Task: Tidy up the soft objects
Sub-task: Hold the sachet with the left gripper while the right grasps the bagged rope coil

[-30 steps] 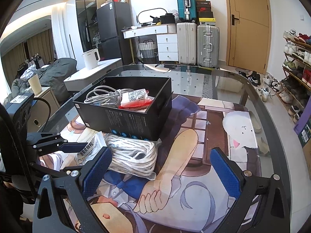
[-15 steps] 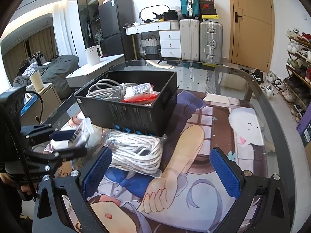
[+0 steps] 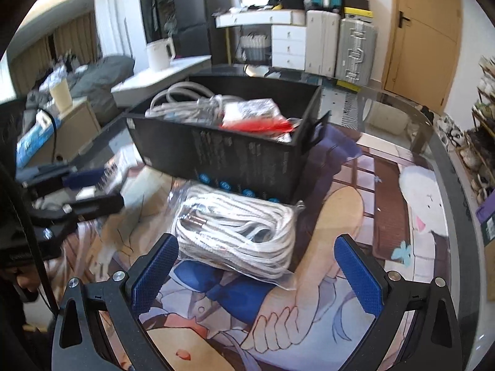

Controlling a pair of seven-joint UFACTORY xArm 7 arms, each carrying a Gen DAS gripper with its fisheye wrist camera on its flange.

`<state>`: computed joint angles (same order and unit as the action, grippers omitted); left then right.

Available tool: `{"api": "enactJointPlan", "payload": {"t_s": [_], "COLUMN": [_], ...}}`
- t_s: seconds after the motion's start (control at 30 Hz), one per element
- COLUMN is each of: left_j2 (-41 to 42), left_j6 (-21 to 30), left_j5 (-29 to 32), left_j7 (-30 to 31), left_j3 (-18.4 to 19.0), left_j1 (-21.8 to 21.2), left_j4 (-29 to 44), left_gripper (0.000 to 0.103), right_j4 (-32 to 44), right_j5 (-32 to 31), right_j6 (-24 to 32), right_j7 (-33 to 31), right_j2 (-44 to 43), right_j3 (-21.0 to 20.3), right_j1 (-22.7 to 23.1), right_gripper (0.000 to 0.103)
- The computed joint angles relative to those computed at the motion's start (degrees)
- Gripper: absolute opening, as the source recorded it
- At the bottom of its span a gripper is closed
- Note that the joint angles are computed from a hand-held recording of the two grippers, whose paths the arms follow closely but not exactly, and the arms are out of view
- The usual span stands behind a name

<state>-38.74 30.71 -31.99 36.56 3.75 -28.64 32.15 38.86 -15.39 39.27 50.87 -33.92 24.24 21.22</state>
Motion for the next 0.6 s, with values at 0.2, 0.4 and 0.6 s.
{"api": "enactJointPlan", "payload": {"t_s": [0.2,0.4,0.6], "left_j2": [0.46,0.34,0.12], "left_j6": [-0.17,0.21,0.37], "left_j5": [-0.30,-1.18,-2.04], "left_j7": [-0.30,0.73,1.06], "left_j3": [0.47,1.39,1.40], "left_j1": [0.38,0.16,0.33], "left_j4": [0.02,0.01,-0.17], "left_gripper": [0.044,0.044,0.044], "right_j4": [1.03,2.61,5.01], "right_j5": [1.40,3.08,5.76], "right_j6": [-1.13,-2.41,-0.43], "right_j7": [-3.57,-7.63,-10.23], "right_j2": [3.05,5.53,7.41], "right_j3": [-2.26,-3.85,-3.71], "right_j1": [0.91,2.15,3.78], "right_gripper": [0.102,0.102,0.102]}}
